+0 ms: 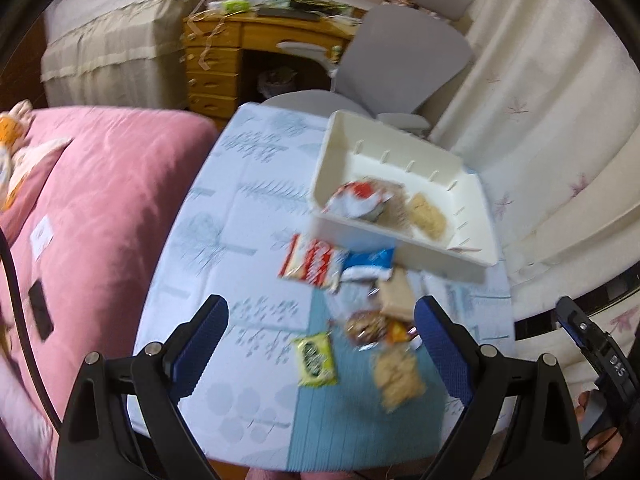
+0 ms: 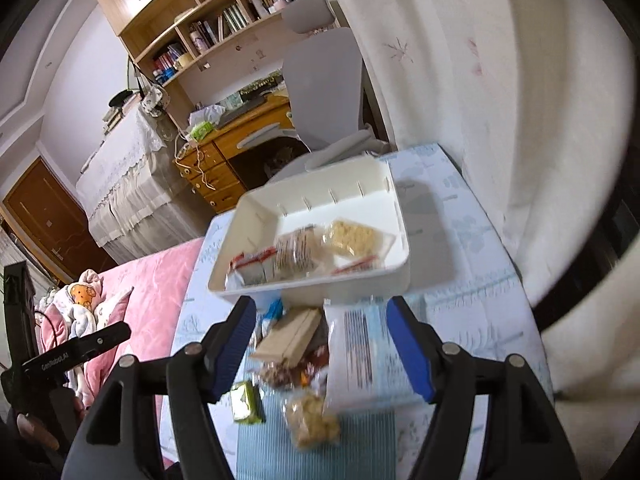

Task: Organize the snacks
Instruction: 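Open both grippers in the tray and withdraw over the table, then grasp the green wafer packet with the left gripper while the right grasps the blue-white bag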

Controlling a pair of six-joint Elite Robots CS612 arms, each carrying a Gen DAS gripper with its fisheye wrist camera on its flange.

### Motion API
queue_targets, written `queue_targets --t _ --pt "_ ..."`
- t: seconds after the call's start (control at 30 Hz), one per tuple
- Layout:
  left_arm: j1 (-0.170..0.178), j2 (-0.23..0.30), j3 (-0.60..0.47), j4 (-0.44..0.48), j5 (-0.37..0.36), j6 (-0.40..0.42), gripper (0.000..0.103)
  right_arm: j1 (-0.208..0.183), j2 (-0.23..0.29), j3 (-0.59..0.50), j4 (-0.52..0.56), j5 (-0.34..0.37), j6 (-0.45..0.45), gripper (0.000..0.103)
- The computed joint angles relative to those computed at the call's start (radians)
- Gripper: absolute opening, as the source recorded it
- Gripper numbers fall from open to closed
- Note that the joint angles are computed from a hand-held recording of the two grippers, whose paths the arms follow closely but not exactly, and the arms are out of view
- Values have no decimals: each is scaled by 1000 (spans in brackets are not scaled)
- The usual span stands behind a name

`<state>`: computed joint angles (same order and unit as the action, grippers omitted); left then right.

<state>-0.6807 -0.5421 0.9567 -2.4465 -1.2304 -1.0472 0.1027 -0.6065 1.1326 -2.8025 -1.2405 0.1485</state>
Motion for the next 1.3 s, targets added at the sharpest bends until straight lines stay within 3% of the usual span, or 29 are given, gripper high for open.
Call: queue_targets --t 0.23,0.47,0.7,0.9,1.1,1.3 --pt "-15 -19 85 -12 -62 -46 94 8 -39 77 54 -25 -10 75" --pt "-26 8 62 41 -83 -90 94 6 -28 61 196 -21 -37 83" --pt "-23 90 -85 236 -104 -174 94 -7 35 -54 392 -14 -111 90" --pt "-14 189 -260 394 -149 -251 94 -20 128 -222 620 -12 -178 96" --pt "-3 298 -464 577 -165 -293 94 -23 203 -357 782 5 -259 98" --pt "9 387 -632 693 -194 -325 94 -20 274 -493 926 33 -330 100"
